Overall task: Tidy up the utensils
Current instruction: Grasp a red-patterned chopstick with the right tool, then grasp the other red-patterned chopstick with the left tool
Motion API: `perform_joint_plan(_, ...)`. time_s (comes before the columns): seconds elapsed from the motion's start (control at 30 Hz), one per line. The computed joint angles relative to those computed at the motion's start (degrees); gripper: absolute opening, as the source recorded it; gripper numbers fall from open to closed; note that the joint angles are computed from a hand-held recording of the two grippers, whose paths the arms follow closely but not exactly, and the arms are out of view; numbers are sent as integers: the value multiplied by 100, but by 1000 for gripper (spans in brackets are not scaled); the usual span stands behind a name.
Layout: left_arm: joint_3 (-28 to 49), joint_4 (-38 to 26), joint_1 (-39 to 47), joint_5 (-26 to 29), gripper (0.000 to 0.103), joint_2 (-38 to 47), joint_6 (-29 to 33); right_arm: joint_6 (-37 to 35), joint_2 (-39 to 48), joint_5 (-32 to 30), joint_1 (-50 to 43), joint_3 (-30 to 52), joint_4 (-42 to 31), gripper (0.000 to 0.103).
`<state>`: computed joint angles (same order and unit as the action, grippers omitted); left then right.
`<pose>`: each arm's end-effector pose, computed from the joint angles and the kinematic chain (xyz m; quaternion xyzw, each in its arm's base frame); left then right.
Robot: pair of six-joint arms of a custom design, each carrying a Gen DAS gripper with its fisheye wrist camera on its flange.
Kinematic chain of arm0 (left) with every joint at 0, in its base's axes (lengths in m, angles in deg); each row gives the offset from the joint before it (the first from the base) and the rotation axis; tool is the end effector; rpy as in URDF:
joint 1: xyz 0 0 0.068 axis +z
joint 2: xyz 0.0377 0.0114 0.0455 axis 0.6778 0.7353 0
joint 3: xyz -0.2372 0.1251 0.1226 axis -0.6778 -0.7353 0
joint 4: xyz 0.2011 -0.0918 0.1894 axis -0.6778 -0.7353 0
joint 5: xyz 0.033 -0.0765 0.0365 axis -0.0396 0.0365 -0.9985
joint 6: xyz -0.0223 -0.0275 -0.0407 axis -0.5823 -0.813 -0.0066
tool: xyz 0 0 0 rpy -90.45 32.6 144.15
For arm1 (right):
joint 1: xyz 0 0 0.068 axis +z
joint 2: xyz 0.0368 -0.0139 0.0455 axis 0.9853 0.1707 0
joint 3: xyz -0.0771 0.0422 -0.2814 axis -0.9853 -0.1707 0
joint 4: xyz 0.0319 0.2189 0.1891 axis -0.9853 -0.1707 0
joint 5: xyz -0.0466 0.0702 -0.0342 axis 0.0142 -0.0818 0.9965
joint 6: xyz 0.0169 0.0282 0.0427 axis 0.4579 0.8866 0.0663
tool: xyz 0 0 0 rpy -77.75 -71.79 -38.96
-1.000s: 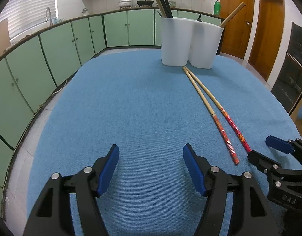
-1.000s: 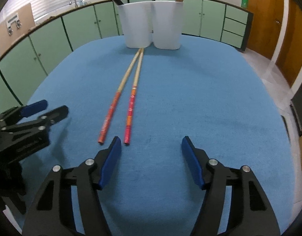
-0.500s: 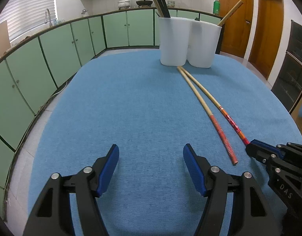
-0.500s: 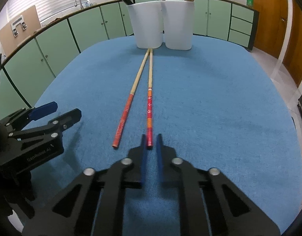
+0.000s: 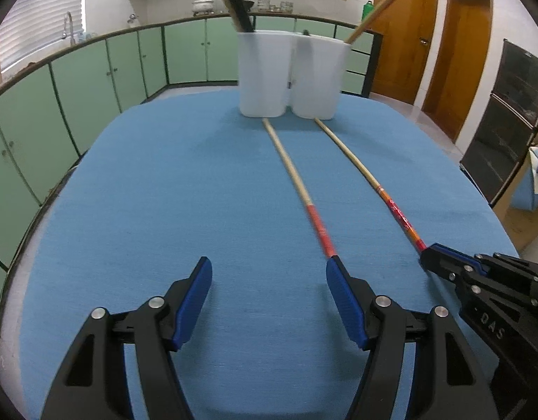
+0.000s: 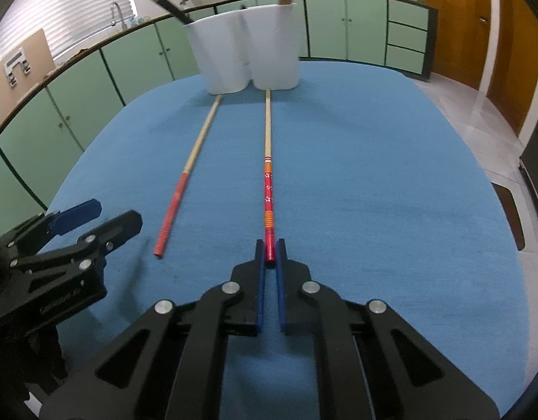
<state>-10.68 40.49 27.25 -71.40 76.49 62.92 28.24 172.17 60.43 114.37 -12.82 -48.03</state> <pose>0.3342 -0.0994 0.1105 0.2281 0.9066 -0.1145 0.3360 0.2443 0.1490 0.1028 0.1298 0.9335 0.0178 0.3338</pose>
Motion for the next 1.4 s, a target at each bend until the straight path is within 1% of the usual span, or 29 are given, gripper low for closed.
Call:
perform_joint_plan(0.2,29,-67,-271,-80,64,40,-83,-65,-89,-77,-130,-107,50,5)
perform_joint_plan(0.37,126,-177,-418,-239,54,162,-159,-70,-64,-101,-120,-101,71,5)
perform_joint_plan(0.47,112,-159,-458,-342,46,153,-185,-93,-79,-148,-158,-116,100,5)
perform_joint_plan(0.5,110,-150,-463,-348,41,154,-186,-93,-80,-152,-161,-119,106,5)
perform_joint_plan(0.53,99,-136,-468,-345,33,148,-184,-92,-77,-148,-159,-115,104,5)
perform_joint_plan(0.57,95,-129,-466,-335,27,144,-183,-95,-79,-148,-161,-115,104,5)
perform_joint_plan(0.6,85,-123,-464,-332,20,135,-188,-90,-91,-151,-160,-127,106,5)
perform_joint_plan(0.63,80,-118,-460,-324,15,133,-192,-85,-95,-151,-158,-130,110,5)
perform_joint_plan(0.67,78,-123,-447,-317,13,126,-186,-82,-97,-149,-154,-129,105,5)
perform_joint_plan(0.7,69,-111,-443,-330,7,118,-193,-80,-100,-147,-151,-130,106,5)
perform_joint_plan(0.9,-20,-54,-379,-286,6,13,-222,-63,-153,-139,-122,-153,102,5)
perform_joint_plan(1.1,-238,-18,-318,-228,6,-318,-195,-57,-374,-18,-20,-182,-8,5)
perform_joint_plan(1.23,-408,-15,-303,-234,6,-689,-158,-40,-590,96,76,-204,-144,5)
perform_joint_plan(1.4,-542,-73,-240,-114,6,-1277,-139,-35,-970,264,188,-210,-352,5)
